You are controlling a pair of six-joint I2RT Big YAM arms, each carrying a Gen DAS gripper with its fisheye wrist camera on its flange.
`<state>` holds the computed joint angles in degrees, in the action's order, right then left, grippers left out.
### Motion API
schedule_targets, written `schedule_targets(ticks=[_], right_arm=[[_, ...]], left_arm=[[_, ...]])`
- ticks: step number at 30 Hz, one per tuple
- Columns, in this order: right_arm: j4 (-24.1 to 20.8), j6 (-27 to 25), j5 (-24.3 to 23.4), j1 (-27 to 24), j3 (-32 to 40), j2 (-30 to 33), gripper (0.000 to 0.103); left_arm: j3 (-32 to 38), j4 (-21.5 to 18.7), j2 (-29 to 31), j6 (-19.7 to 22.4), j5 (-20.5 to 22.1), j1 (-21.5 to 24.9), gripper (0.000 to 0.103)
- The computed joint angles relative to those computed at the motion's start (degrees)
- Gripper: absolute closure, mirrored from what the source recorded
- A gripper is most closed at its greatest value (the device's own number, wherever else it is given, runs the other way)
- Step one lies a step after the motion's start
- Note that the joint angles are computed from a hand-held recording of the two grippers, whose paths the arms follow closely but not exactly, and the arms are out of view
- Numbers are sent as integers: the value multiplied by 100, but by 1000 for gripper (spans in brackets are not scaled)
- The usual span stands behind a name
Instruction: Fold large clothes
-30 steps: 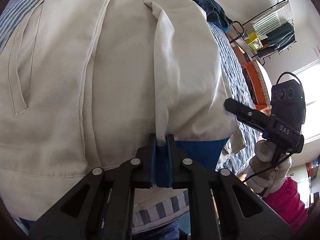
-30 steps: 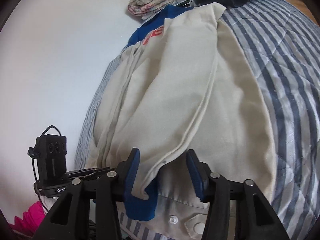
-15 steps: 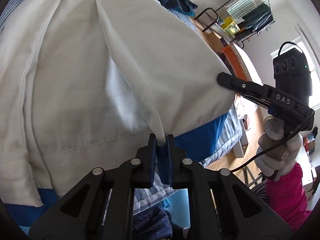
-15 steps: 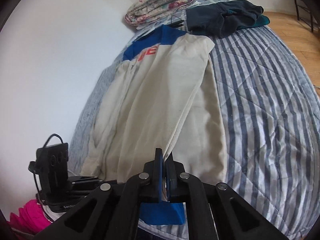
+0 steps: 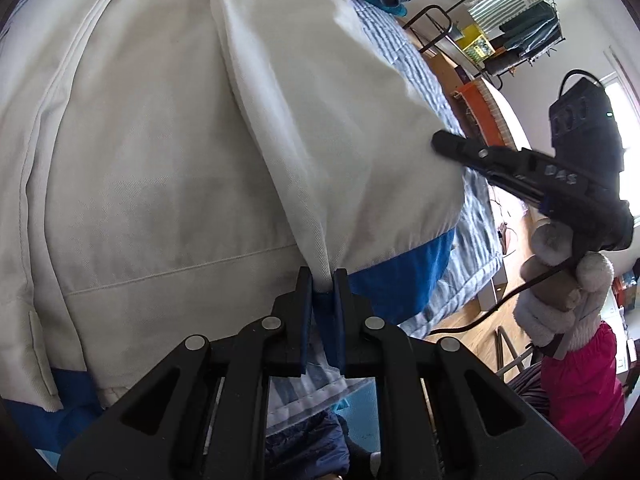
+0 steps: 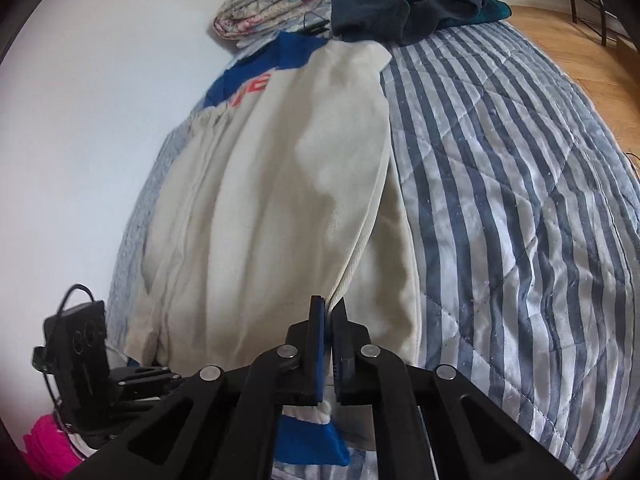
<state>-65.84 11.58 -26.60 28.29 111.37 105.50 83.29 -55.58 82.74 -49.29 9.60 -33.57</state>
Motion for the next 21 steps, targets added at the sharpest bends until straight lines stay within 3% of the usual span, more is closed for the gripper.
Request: schedule_targets(ticks=[4,6,8,10,12,14,21], right_arm=[[-172,-416,303,40,127,-64,102],[-285,-430,383,49,152,53,94],[-182,-390,406,11,-51,13,73],[-140,-309,73,-106,-99,64,68],[-124,-217,-33,-173,-85,114,75],[-183,-189,193,-164,11,164,97],[-220,-319,668,-221,280,134,103]], left_arm=[[122,-140,166,175,-11,-32,95],[138,-193,210,145,-67,-55,95],[90,-96,189,95,-61,-65,95],[107,-88,192,175,-109,-84,95],[107,-79,199,195,-122,-94,95],[94,-38,188,127,-111,-97,95],[10,90,169,50,-113,-87,95]])
